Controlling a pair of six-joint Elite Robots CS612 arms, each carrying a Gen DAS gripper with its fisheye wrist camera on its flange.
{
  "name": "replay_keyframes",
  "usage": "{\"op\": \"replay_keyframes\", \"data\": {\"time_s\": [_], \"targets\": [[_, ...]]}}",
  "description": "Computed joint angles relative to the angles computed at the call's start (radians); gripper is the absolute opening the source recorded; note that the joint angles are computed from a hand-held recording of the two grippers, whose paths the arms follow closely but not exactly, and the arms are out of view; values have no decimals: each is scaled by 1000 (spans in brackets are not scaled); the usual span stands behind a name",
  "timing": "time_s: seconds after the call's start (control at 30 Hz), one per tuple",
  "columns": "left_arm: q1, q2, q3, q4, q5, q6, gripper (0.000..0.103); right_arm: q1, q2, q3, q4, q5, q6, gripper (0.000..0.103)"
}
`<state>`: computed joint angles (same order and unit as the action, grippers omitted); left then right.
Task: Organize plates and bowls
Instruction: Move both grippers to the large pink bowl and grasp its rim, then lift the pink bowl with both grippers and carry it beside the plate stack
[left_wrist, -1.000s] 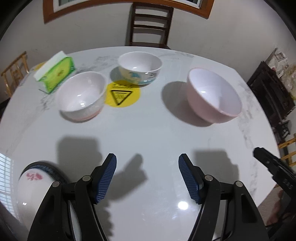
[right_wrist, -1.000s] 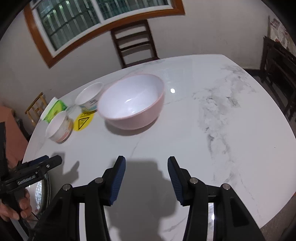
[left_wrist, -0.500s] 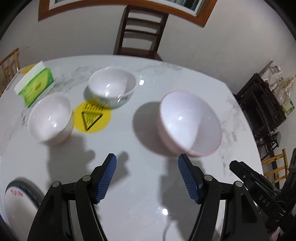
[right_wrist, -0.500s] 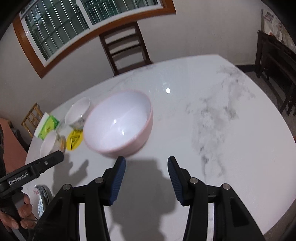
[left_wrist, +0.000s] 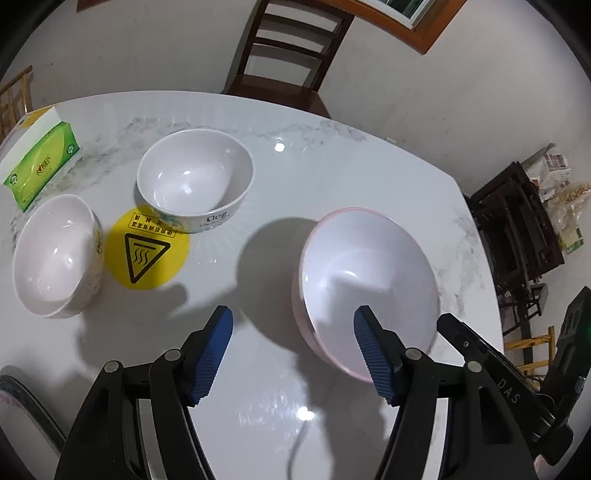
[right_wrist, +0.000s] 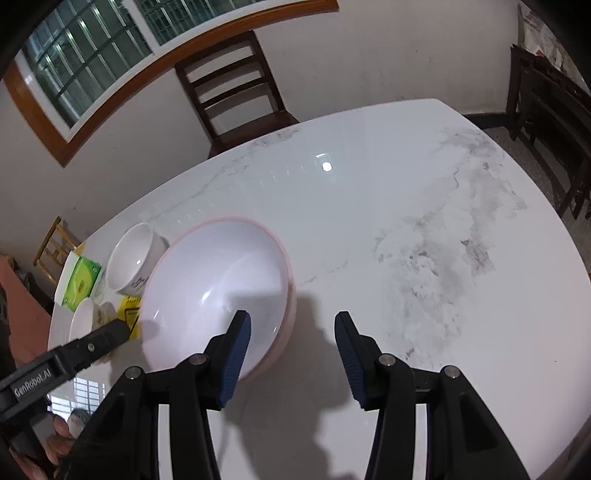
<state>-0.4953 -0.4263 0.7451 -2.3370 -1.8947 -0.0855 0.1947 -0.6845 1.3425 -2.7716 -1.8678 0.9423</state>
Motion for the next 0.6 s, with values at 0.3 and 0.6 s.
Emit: {"op": "replay_keyframes", "data": {"time_s": [0.3,0.6], "targets": [[-8,64,-98,52,19,-11,47,-11,40,-47,31,24,-11,48],[-6,82,-107,38,-8,8,25,-5,63,-79,58,-22,-72,46]]}}
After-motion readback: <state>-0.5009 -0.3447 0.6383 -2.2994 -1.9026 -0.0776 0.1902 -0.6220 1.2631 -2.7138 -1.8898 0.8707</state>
